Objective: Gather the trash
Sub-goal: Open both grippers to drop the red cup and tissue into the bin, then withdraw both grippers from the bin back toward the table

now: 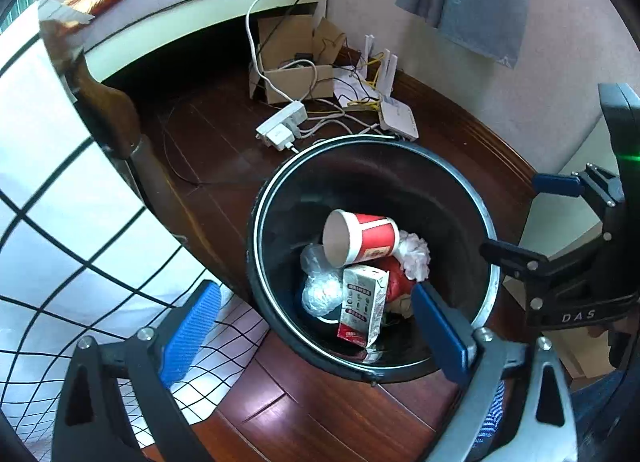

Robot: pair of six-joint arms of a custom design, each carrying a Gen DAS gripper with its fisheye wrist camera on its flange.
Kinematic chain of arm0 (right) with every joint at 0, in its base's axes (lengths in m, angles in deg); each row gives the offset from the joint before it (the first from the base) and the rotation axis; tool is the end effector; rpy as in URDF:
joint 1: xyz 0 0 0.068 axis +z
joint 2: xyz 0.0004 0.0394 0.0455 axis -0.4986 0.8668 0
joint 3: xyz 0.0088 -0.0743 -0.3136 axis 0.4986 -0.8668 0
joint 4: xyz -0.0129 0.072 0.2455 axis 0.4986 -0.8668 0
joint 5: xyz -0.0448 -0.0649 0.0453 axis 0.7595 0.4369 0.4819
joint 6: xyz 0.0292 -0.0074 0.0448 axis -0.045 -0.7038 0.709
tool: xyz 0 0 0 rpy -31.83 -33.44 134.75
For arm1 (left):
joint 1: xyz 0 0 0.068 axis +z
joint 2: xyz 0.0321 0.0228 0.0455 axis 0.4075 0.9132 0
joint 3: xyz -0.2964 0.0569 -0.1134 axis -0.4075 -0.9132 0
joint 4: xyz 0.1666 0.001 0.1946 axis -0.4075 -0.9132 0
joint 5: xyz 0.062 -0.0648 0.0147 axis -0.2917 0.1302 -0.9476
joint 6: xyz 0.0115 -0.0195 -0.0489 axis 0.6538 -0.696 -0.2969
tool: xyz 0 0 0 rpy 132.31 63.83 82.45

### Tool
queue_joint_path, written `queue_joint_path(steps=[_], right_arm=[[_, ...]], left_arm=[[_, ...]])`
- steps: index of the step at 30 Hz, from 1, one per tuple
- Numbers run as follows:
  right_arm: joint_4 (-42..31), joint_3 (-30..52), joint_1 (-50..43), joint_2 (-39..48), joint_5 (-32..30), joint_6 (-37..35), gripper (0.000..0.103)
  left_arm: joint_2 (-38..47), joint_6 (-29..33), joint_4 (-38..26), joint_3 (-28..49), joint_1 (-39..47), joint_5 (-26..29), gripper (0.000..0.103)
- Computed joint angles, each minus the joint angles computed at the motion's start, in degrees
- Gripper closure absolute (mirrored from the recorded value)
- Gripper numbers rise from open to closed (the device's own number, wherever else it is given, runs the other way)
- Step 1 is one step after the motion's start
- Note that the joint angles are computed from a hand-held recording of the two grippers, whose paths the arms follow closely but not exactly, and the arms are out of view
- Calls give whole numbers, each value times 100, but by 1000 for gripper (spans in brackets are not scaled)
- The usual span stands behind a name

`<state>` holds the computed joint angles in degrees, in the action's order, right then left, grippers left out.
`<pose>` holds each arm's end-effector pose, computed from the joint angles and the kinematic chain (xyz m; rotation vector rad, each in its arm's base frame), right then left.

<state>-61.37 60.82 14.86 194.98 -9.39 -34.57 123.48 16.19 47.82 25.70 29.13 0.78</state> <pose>0.2332 0.2089 0.1170 0.2146 2.6310 -0.1908 0.2989 0.0129 0.1450 0.9539 2.4546 -0.2728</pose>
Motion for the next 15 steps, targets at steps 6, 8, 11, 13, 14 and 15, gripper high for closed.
queue_joint_path(steps=[6,8,11,13,14,15], right_arm=[[-73,89,63,-56,93,-41,0],[-105,104,90,-96,126,-35,0],[-182,126,157,-135,183,21,0],[-236,135,172,-167,199,31,0],[-229,130,181,-179,214,34,0],[-242,136,207,-201,236,42,0]], left_arm=[[-94,72,17,-47,45,-32,3],[-131,79,-28,-58,83,-30,2],[-165,59,-90,-60,91,-43,2],[-228,70,-79,-92,94,-60,1],[-273,91,-88,-109,105,-50,1],[-310,118,-113,-117,130,-31,1]])
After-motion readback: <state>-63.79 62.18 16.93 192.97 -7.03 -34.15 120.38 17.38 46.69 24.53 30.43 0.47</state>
